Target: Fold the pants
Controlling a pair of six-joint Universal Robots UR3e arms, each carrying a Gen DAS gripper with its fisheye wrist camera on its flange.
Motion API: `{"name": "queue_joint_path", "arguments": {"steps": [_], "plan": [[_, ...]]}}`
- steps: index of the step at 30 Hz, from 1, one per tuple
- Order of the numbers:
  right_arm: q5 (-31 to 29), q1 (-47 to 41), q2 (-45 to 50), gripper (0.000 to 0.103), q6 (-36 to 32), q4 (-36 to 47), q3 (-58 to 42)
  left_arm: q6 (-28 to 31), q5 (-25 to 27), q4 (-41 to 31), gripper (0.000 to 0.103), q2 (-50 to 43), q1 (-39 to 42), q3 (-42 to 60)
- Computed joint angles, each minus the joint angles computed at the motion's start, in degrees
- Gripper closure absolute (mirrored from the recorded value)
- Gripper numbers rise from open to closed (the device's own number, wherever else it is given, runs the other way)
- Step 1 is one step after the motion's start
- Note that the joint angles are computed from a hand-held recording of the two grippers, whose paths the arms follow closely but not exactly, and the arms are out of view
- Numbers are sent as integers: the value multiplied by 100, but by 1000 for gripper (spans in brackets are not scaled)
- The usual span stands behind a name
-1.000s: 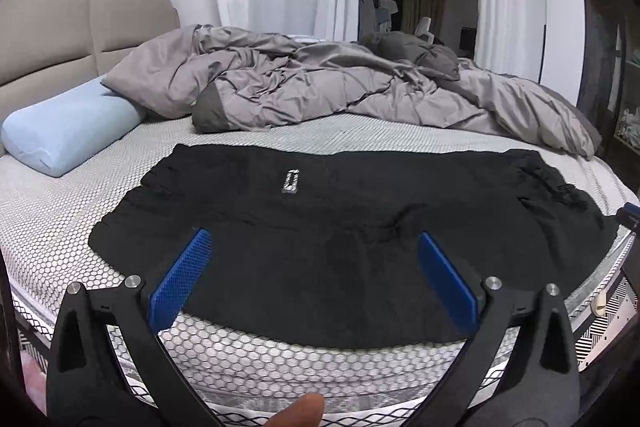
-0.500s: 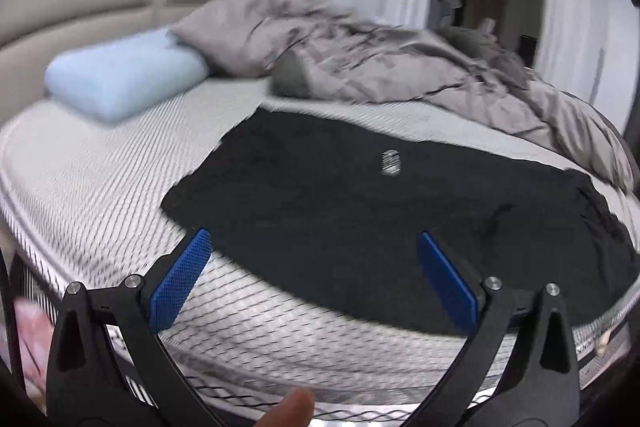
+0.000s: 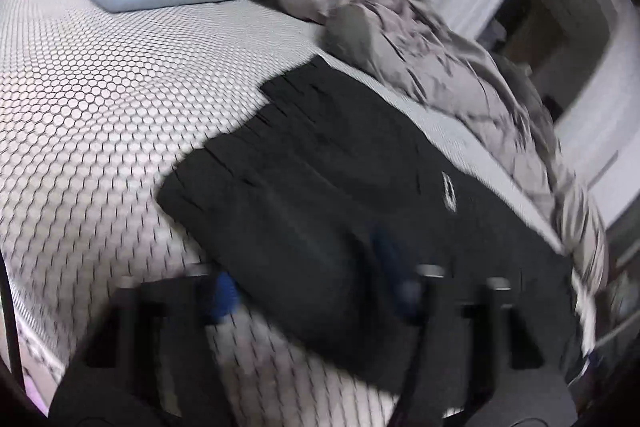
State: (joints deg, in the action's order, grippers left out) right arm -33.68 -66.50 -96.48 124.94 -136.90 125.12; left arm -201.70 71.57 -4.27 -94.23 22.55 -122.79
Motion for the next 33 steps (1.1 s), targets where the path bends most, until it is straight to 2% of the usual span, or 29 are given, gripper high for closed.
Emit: {"name": "queue_joint_path", "arguments": {"steps": [1,3,7,10,12,15,18,20,21,22,25,29,30,32,33], "plan": [[-74,16,80,0,84,-155,-8,-40,-22,-5,97,-33,70,25],[-351,12,290,0,443,-437,-115,45,-247,235,99,131,351,-254],[-505,-511,237,0,649,-410,-77,297,706,-38,99,520,80,-332],[-592,-871,648,0,1026,-411,-385,382,868,-49,99,670,-24,-453],[-623,-883,1153,2,1199,-56,-879,298,1060,3,99,631,-147,-445],[-487,-778,2037,17,1424,661,-1785,178,1215,-38,99,648,-277,-462],[-178,-646,2601,28,1827,730,-2417,151,1297,-86,99,768,-351,-527],[-229,-448,2917,49,2483,140,-2789,96,1425,-154,99,741,-464,-391],[-329,-328,3019,70,2772,61,-2999,72,1454,-191,99,783,-508,-359],[-357,-216,3159,86,2992,98,-3280,59,1502,-207,99,815,-564,-324],[-481,-45,3068,90,3080,-543,-3369,73,1676,-420,99,752,-753,-106],[-1141,-43,3181,90,3131,-900,-3346,203,1258,-954,95,503,-627,-15],[-1512,84,3421,88,3047,-686,-3605,221,1311,-864,95,511,-682,-66],[-1437,72,3507,83,2965,-624,-3619,222,1413,-816,92,744,-758,-147],[-1300,5,3342,76,2963,-797,-3447,243,1380,-922,84,937,-747,-143]]}}
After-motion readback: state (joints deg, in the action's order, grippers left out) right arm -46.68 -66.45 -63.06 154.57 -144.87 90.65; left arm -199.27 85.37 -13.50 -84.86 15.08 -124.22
